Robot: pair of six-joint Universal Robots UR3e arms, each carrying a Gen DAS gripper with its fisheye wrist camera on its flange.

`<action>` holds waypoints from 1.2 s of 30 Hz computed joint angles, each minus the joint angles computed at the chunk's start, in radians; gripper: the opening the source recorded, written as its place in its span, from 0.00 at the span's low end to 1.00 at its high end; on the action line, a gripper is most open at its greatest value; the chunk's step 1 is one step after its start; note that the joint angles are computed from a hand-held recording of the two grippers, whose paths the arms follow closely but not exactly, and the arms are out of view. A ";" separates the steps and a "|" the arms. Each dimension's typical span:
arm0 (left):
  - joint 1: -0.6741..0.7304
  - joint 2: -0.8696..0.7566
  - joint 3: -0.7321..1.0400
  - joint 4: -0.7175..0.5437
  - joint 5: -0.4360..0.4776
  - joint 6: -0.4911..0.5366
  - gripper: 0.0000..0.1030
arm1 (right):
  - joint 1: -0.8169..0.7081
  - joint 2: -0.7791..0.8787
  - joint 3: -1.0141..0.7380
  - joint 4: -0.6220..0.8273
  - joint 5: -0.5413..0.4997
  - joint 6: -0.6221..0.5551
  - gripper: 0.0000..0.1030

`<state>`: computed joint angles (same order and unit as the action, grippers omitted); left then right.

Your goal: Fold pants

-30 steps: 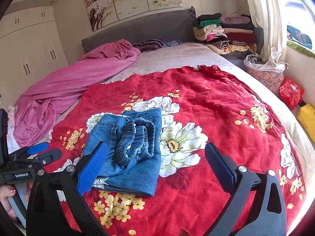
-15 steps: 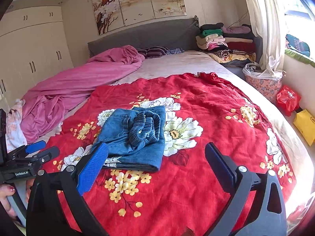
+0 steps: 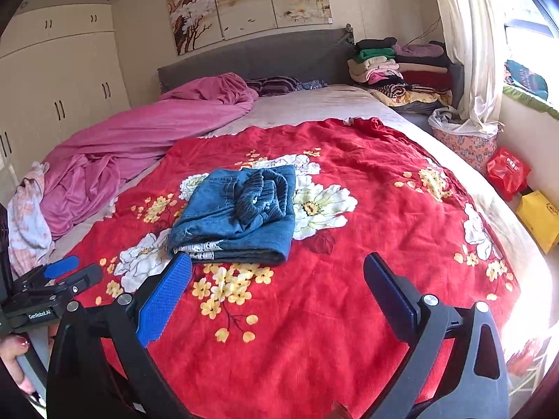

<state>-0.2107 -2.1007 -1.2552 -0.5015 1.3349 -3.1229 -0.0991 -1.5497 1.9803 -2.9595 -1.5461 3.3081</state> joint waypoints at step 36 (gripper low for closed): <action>-0.010 -0.015 -0.006 -0.048 0.052 0.001 0.91 | 0.019 0.028 0.061 -0.015 -0.009 0.029 0.96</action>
<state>-0.2204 -2.1160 -1.2613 -0.5499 1.3873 -3.1222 -0.0799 -1.5221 2.0409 -2.9743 -1.5553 3.3368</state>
